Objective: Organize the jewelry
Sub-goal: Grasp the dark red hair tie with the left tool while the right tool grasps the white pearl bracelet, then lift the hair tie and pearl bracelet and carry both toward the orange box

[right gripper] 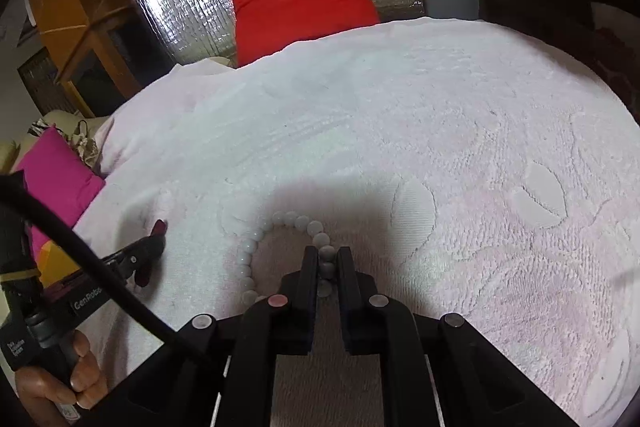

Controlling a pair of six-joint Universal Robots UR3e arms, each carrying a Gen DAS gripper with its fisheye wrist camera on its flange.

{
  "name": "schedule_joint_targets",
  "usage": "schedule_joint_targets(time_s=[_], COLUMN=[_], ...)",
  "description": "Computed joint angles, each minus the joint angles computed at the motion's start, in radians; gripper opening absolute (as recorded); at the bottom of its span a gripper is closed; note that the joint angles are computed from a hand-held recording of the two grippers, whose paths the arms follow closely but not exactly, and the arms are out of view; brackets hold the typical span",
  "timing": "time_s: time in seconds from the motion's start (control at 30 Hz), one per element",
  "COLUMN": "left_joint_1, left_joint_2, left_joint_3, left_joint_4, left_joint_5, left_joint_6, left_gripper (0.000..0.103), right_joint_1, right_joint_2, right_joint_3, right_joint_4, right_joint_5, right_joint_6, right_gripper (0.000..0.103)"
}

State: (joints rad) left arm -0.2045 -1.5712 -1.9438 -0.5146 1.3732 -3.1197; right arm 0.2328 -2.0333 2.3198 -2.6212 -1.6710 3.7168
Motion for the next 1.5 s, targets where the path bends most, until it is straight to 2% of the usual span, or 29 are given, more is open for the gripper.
schedule_joint_targets(time_s=[0.13,0.27,0.5,0.57,0.73,0.83,0.87,0.9,0.93,1.07,1.4,1.5], left_joint_1=[0.022,0.063,0.089,0.093,0.118,0.119,0.118,0.114,0.11,0.105,0.08,0.077], left_joint_2=[0.076,0.176,0.284,0.294,0.309,0.325,0.33,0.332,0.333,0.349,0.413,0.435], left_joint_3=[-0.038,-0.09,-0.149,-0.156,-0.158,-0.165,-0.165,-0.164,-0.163,-0.164,-0.187,-0.192], left_joint_4=[-0.039,-0.099,-0.157,-0.17,-0.187,-0.176,-0.177,-0.175,-0.171,-0.165,-0.157,-0.166], left_joint_5=[-0.036,-0.077,-0.074,-0.056,-0.046,-0.029,-0.023,-0.013,-0.003,0.02,0.086,0.088], left_joint_6=[0.054,0.103,0.178,0.197,0.217,0.215,0.213,0.211,0.211,0.202,0.194,0.192], left_gripper=[0.009,0.009,0.009,0.009,0.009,0.009,0.009,0.009,0.009,0.009,0.009,0.009], right_joint_1=[-0.034,-0.024,-0.008,0.011,0.043,0.138,0.163,0.187,0.194,0.2,0.348,0.367], right_joint_2=[-0.059,-0.081,-0.037,-0.002,0.051,0.151,0.173,0.197,0.204,0.183,0.161,0.138], right_joint_3=[0.013,0.005,-0.04,-0.05,-0.066,-0.133,-0.152,-0.171,-0.177,-0.177,-0.228,-0.23], right_joint_4=[0.027,0.049,0.119,0.116,0.079,0.078,0.084,0.089,0.092,0.086,0.031,0.029], right_joint_5=[0.045,0.037,0.039,0.004,-0.038,-0.154,-0.185,-0.217,-0.225,-0.22,-0.343,-0.346], right_joint_6=[-0.01,-0.005,0.042,0.066,0.096,0.092,0.09,0.086,0.079,0.077,0.085,0.094], right_gripper=[0.01,0.01,0.011,0.013,0.027,0.027,0.025,0.014,0.01,0.01,0.01,0.01])
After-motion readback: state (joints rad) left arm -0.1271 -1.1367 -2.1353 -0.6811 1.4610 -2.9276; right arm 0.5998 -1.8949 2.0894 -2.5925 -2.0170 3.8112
